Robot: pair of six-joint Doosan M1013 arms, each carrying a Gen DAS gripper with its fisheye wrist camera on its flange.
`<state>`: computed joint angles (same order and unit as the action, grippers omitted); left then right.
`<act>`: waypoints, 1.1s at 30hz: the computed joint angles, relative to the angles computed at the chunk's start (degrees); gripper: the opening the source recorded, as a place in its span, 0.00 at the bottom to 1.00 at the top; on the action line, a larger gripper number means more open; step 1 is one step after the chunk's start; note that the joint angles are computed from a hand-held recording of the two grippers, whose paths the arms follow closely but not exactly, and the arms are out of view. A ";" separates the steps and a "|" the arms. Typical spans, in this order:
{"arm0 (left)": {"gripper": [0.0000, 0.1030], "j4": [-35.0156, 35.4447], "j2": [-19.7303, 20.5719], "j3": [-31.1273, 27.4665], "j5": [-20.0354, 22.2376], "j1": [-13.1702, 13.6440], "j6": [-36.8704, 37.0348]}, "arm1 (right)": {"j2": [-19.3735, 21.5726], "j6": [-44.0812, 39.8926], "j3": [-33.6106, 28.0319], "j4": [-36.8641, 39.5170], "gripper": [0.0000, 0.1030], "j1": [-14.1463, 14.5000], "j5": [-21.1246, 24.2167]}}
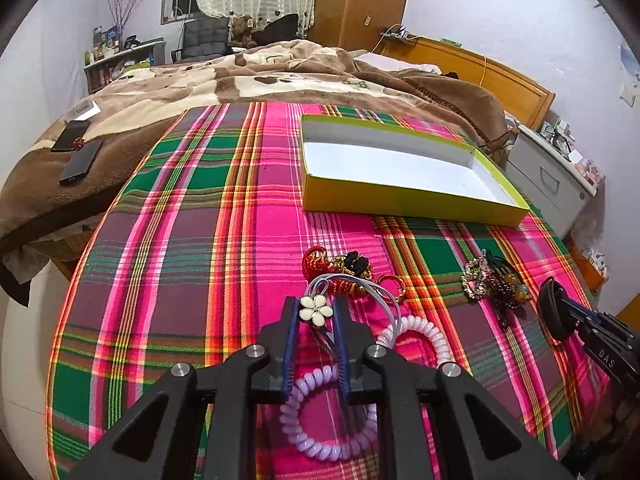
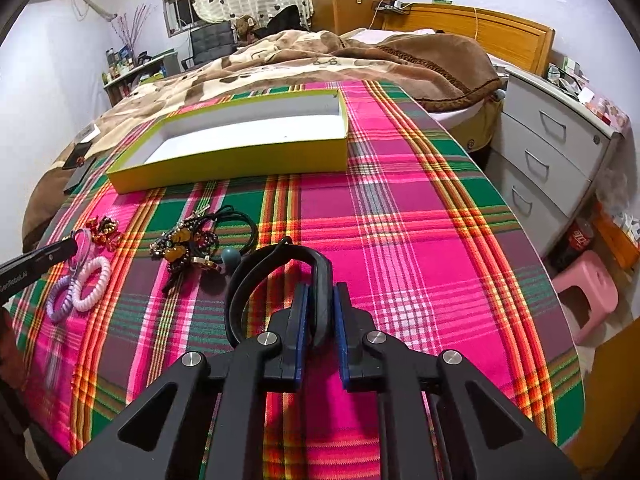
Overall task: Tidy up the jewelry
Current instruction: 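Carry the flower clip and watch band into the box lid and open both grippers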
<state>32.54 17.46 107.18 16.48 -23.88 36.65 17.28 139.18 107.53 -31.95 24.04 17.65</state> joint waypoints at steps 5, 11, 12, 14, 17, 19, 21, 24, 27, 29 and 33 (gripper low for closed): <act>0.16 2.37 -1.04 0.47 -1.22 -0.27 -1.40 | -0.81 1.66 0.00 -1.96 0.12 0.18 -0.79; 0.16 0.89 -1.47 -0.70 -2.72 -0.32 2.52 | -0.68 -0.32 -1.44 -1.59 0.12 0.22 -1.82; 0.16 -0.34 -1.37 -1.14 -2.93 -0.25 4.25 | -0.53 -0.74 -1.86 -1.53 0.12 0.28 -1.89; 0.16 -1.10 -0.99 -2.28 -2.93 -0.25 6.36 | -0.07 -1.95 -2.93 -1.36 0.12 0.29 -2.15; 0.16 -3.82 -0.10 -4.29 -3.06 -0.18 11.62 | 1.04 -4.71 -5.00 -0.49 0.12 0.19 -2.29; 0.16 -9.01 0.83 -6.04 -3.26 0.15 18.32 | 1.87 -6.81 -6.53 0.84 0.12 0.02 -2.24; 0.16 -9.20 1.74 -7.57 -2.83 0.22 19.66 | 2.78 -8.79 -8.16 2.04 0.12 -0.26 -2.30; 0.16 -17.68 3.57 -10.33 -2.43 0.87 29.10 | 4.57 -12.40 -11.03 4.31 0.12 -0.70 -1.64; 0.16 -22.50 6.04 -13.77 -1.03 1.53 34.50 | 6.82 -18.45 -14.41 9.10 0.12 -1.36 -0.52; 0.16 -24.13 7.41 -15.65 -0.31 1.80 36.56 | 8.28 -22.74 -16.56 13.30 0.12 -1.81 0.50; 0.16 -28.64 10.66 -20.42 1.86 2.53 41.30 | 11.70 -30.17 -21.24 20.67 0.12 -2.71 3.77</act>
<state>3.90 28.13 86.76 18.34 -21.35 77.95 28.98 109.01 86.30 -11.28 21.33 21.42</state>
